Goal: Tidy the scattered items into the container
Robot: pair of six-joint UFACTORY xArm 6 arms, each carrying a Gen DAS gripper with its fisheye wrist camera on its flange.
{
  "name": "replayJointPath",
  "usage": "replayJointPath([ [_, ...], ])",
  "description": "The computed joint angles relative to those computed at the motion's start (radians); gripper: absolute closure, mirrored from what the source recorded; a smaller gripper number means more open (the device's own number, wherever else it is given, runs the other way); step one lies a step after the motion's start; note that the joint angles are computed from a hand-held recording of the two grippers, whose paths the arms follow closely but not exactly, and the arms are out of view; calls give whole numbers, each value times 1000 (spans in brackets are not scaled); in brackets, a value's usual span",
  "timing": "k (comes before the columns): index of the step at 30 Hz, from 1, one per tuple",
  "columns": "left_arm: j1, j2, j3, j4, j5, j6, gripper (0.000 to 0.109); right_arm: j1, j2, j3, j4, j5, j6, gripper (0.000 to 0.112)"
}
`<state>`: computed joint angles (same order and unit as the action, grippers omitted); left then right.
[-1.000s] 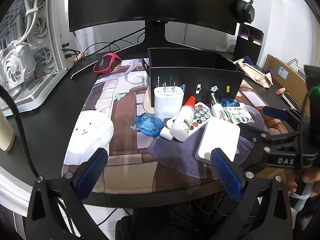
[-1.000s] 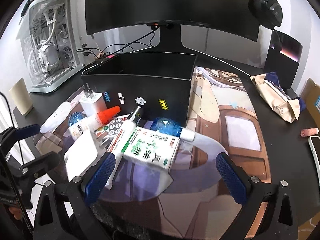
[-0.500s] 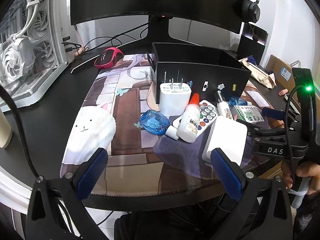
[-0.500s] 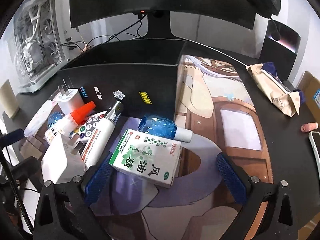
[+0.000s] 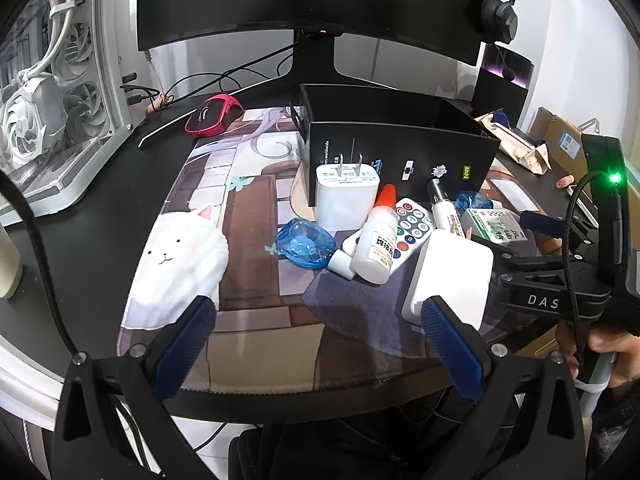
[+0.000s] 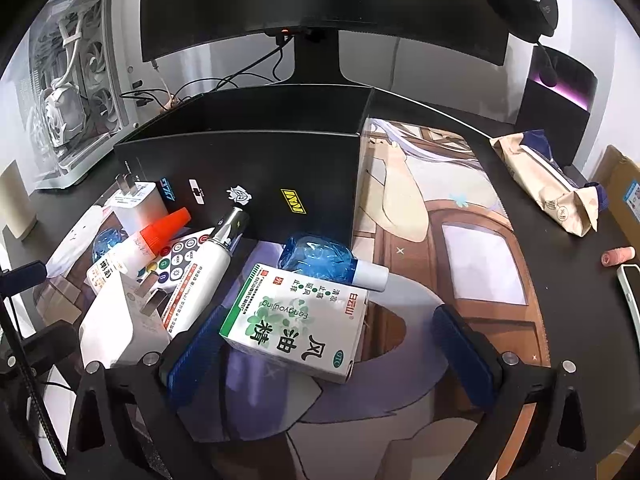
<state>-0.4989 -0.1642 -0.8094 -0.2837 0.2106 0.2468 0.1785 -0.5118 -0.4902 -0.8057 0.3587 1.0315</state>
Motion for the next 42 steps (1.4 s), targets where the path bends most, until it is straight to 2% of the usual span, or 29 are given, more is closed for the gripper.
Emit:
replayJointPath([
  [1, -1, -3, 2, -1, 0, 1, 6, -2, -3, 5, -16, -13, 8, 15],
  [2, -2, -5, 3, -1, -1, 2, 6, -4, -7, 11, -39, -28, 19, 24],
  [3, -3, -7, 4, -2, -2, 3, 6, -7, -12, 19, -72, -53, 36, 39],
  [5, -7, -10, 8, -1, -6, 4, 6, -8, -17, 23, -79, -75, 28, 55],
  [14, -38, -19, 15, -35, -16, 52, 6, -37, -27, 47, -178, -132, 92, 57],
  [17, -45, -15, 10, -27, -5, 43, 6, -42, -58, 62, -161, -122, 91, 57],
  [21, -71, -12, 10, -95, -20, 123, 6, -47, -124, 81, -142, -104, 71, 57],
  [25, -86, 4, -5, -93, -22, 132, 6, -47, -173, 92, -123, -92, 48, 57],
  [33, -122, 42, -34, -57, -58, 140, 6, -45, -209, 95, -109, -77, 28, 57],
  [42, -133, 79, -57, -118, -54, 193, 6, -54, -221, 101, -86, -74, 7, 57],
])
